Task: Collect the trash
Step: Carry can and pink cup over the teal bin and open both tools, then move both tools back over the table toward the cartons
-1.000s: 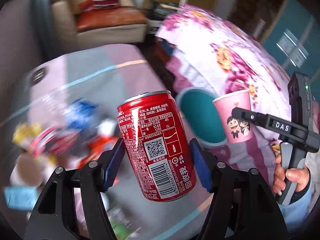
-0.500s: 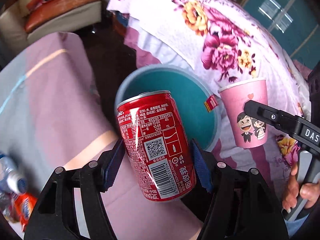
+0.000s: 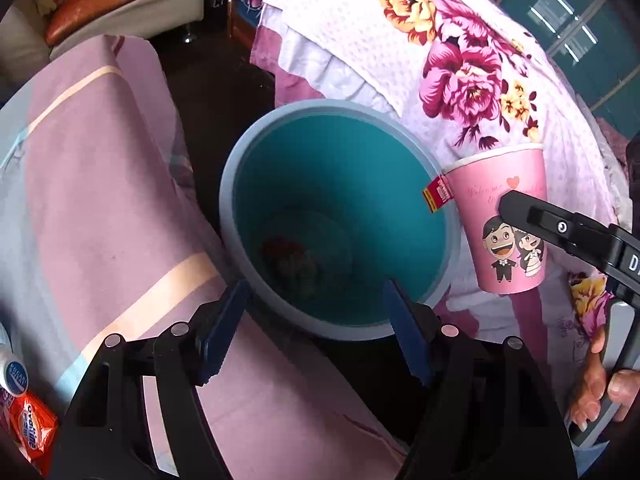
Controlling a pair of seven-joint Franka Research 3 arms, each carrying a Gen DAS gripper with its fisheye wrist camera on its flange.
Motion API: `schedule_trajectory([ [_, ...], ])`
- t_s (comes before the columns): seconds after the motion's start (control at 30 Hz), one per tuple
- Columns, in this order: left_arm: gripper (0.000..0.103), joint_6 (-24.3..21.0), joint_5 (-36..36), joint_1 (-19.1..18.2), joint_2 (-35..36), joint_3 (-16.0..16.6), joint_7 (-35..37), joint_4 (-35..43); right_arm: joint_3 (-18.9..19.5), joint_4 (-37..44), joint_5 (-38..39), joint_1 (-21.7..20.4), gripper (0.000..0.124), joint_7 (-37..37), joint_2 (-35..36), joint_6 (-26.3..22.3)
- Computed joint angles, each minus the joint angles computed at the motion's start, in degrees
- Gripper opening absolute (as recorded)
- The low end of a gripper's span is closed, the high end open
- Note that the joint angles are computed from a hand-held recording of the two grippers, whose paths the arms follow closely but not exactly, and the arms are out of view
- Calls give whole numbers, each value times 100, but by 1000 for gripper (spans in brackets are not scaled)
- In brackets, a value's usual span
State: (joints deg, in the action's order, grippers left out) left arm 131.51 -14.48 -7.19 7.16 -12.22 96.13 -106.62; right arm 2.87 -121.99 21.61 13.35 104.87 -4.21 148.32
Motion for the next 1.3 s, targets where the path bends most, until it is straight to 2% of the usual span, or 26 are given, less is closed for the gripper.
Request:
schedule_trajectory([
  [0.1, 75, 43, -115, 26, -154, 13, 27, -141, 5, 37, -23, 9, 57, -13, 23, -45],
  [0.27, 86, 235, -312, 21, -512, 84, 132, -475, 15, 161, -58, 25, 58, 4, 139, -163],
  [0.47, 90, 234, -584, 1, -817, 212, 279, -708, 44, 401, -91, 79, 62, 34, 326, -387],
  [0.6, 91, 232, -812, -5, -1007, 311, 373, -882, 72, 480, -205, 125, 68, 150, 340, -457],
  [0.93, 91, 311, -1067, -21, -1727, 607, 528, -1505, 190, 560, -556, 286, 73, 401, 184, -569],
  [1.3, 91, 194, -858, 81, -2980, 1206, 768, -2480, 470, 1062, -843, 753, 73, 399, 335, -948],
])
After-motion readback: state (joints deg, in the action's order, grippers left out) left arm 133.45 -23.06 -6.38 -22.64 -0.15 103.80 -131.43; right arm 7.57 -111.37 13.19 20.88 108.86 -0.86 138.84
